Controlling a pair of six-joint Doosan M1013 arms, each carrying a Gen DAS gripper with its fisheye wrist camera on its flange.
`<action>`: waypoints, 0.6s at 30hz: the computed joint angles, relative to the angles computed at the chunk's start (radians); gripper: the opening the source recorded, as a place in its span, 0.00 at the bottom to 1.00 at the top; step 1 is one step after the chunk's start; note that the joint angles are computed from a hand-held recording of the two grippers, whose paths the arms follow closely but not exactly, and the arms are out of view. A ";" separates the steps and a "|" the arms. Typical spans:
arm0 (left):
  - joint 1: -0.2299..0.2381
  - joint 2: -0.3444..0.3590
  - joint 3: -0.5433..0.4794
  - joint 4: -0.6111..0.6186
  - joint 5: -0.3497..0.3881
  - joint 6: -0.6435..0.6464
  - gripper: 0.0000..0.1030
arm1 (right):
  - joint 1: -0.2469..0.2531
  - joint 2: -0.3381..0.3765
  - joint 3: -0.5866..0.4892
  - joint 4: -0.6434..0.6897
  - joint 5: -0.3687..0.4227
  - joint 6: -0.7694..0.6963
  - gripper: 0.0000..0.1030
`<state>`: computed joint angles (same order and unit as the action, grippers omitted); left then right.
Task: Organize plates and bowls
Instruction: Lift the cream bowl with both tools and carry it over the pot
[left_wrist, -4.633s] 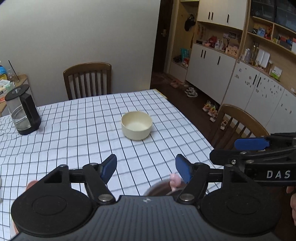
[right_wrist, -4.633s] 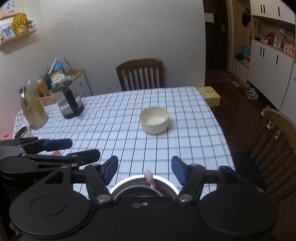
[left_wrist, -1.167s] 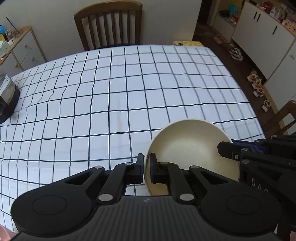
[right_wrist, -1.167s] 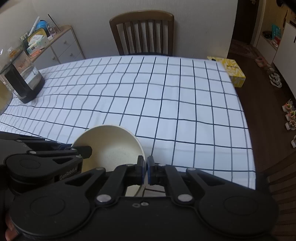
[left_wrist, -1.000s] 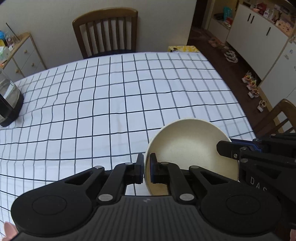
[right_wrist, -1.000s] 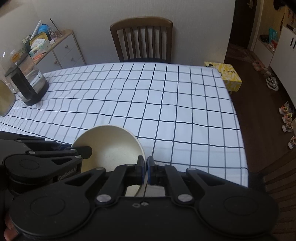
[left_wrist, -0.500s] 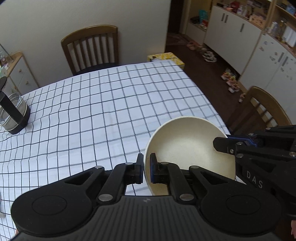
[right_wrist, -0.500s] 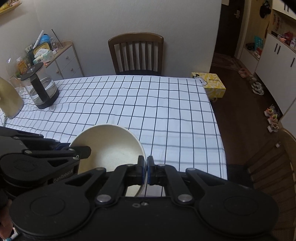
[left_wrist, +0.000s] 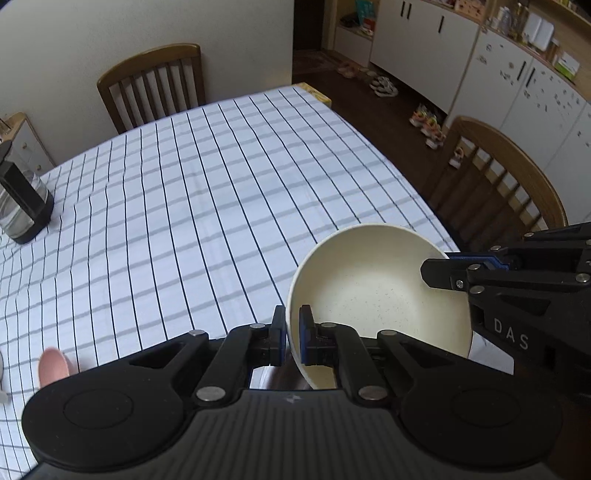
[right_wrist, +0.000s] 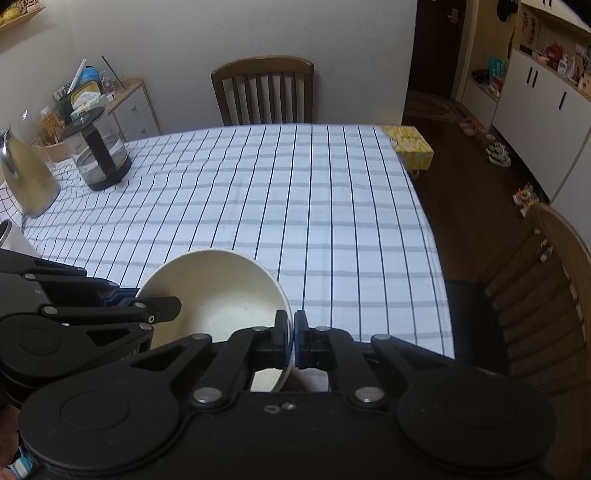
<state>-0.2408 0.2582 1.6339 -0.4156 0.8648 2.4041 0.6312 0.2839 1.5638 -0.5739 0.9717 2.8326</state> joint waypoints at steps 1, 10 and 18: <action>0.004 -0.003 0.010 -0.004 0.001 0.011 0.06 | 0.008 -0.002 0.006 0.001 0.001 0.014 0.04; 0.020 -0.035 0.110 -0.026 -0.041 0.121 0.06 | 0.058 -0.014 0.068 0.011 -0.017 0.113 0.04; 0.025 -0.034 0.152 -0.033 -0.073 0.166 0.06 | 0.088 -0.002 0.103 -0.032 -0.030 0.177 0.04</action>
